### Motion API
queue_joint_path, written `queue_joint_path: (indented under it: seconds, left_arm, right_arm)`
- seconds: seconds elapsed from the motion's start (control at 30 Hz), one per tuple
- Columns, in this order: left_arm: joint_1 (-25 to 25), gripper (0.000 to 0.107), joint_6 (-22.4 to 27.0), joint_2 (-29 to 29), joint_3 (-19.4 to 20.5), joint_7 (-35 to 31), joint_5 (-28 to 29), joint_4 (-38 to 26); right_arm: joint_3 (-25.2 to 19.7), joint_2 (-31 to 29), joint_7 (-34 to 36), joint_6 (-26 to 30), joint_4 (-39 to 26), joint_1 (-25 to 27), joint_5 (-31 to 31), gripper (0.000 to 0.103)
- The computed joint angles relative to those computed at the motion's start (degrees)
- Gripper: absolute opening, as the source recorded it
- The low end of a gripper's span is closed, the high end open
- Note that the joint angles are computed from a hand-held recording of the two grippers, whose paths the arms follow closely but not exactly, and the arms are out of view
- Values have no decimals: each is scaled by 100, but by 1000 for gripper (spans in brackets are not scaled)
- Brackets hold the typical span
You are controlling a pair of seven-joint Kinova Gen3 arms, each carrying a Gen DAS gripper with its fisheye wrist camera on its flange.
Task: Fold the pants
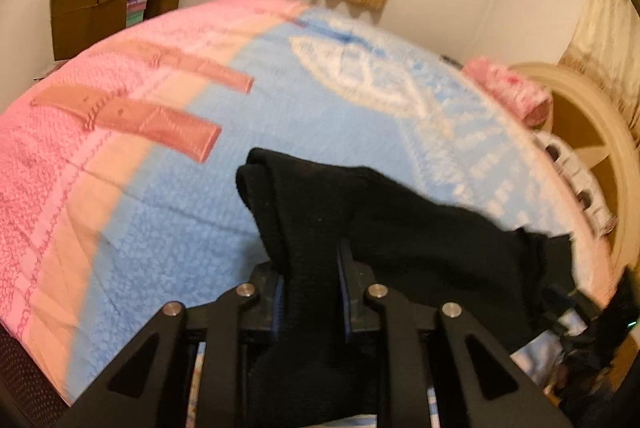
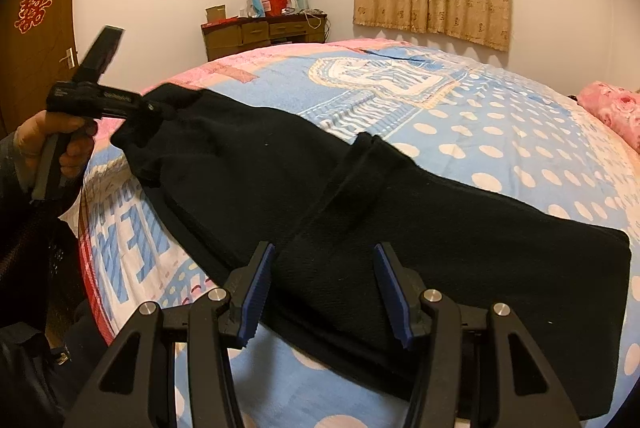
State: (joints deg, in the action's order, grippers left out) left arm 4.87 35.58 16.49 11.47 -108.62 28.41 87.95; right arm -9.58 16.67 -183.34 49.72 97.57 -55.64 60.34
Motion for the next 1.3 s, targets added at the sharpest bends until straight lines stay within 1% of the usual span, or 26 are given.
queue_joint_path:
  seconds: [0.03,0.07,0.1,0.13,0.2,0.23,0.3,0.37,0.43,0.47,0.53,0.57,0.6,0.63,0.7,0.77,0.8,0.83,0.87,0.9,0.93,1.03,1.13,1.23,1.27,1.3]
  left_arm:
    - [-116,21,-13,-77,87,-182,229,51]
    - [-317,21,-23,-165,280,-375,462,100]
    - [-424,21,-10,-237,367,-566,695,129]
    - [-435,21,16,-318,350,-739,928,147]
    - [-361,21,96,-480,284,-1004,1257,120]
    - [-277,21,119,-524,242,-1010,1282,79]
    - [-111,21,221,-598,203,-1062,1322,-47]
    - [43,21,426,-605,192,-1056,1352,-235]
    - [218,21,636,-555,210,-972,1361,-469]
    - [319,21,688,-515,210,-882,1328,-570]
    - [516,21,916,-381,250,-615,1271,-875]
    - [606,21,987,-337,262,-484,1227,-985]
    - [706,21,1062,-283,273,-316,1163,-1110]
    - [810,21,1134,-210,291,-130,1097,-1247]
    - [1053,21,1220,-58,330,234,913,-1523]
    - [1361,21,1243,111,371,576,628,-1825]
    - [1524,21,1268,194,388,730,461,-1978]
    - [1663,21,1340,321,424,865,342,-2169]
    - [1802,21,1446,488,485,970,259,-2409]
    - [1960,21,1530,620,510,1076,136,-2624]
    - [2159,21,1618,807,551,1213,-23,-2889]
    - [2622,21,1952,1283,592,1446,-350,-3585]
    - [3105,21,2320,1712,497,1640,-707,-4230]
    - [3554,22,2491,2041,289,1802,-1094,-4659]
    - [3688,23,2661,2233,244,1891,-1234,-4925]
    - [3744,25,2854,2454,293,1893,-1280,-5190]
  right_arm:
    - [-1,-5,-8,-2,8,5,-14,53]
    - [31,-11,39,-35,10,4,-86,53]
    - [-32,6,180,-76,-23,110,-234,54]
    - [-57,57,274,-61,-71,147,-311,56]
    - [20,109,301,55,-104,14,-245,56]
    - [27,118,322,104,-129,-17,-254,56]
    - [58,46,142,26,-39,-55,-162,56]
    - [74,-81,-241,2,134,-116,50,56]
    - [27,-187,-570,131,270,-168,252,56]
    - [-50,-249,-757,225,353,-152,361,56]
    - [-500,-365,-1184,502,529,121,585,56]
    - [-763,-405,-1417,641,617,298,710,56]
    - [-921,-461,-1650,769,717,385,798,56]
    - [-972,-547,-1883,893,830,389,831,56]
    - [-795,-683,-2349,1101,1046,149,852,56]
    - [-388,-842,-2816,1267,1280,-284,839,56]
    - [-318,-957,-3049,1407,1406,-393,777,56]
    - [-354,-1017,-3282,1504,1511,-402,793,56]
    - [-496,-1091,-3515,1632,1618,-313,771,56]
    - [-742,-1145,-3747,1734,1722,-120,772,56]
    - [-907,-1213,-3886,1776,1813,28,710,57]
    - [-1058,-1344,-3971,1750,1979,182,546,57]
    - [-1192,-1389,-4193,1781,2149,218,514,57]
    - [-1294,-1442,-4490,1916,2307,208,469,57]
    - [-1326,-1456,-4601,1995,2351,195,441,57]
    - [-1352,-1472,-4725,2082,2398,184,410,57]
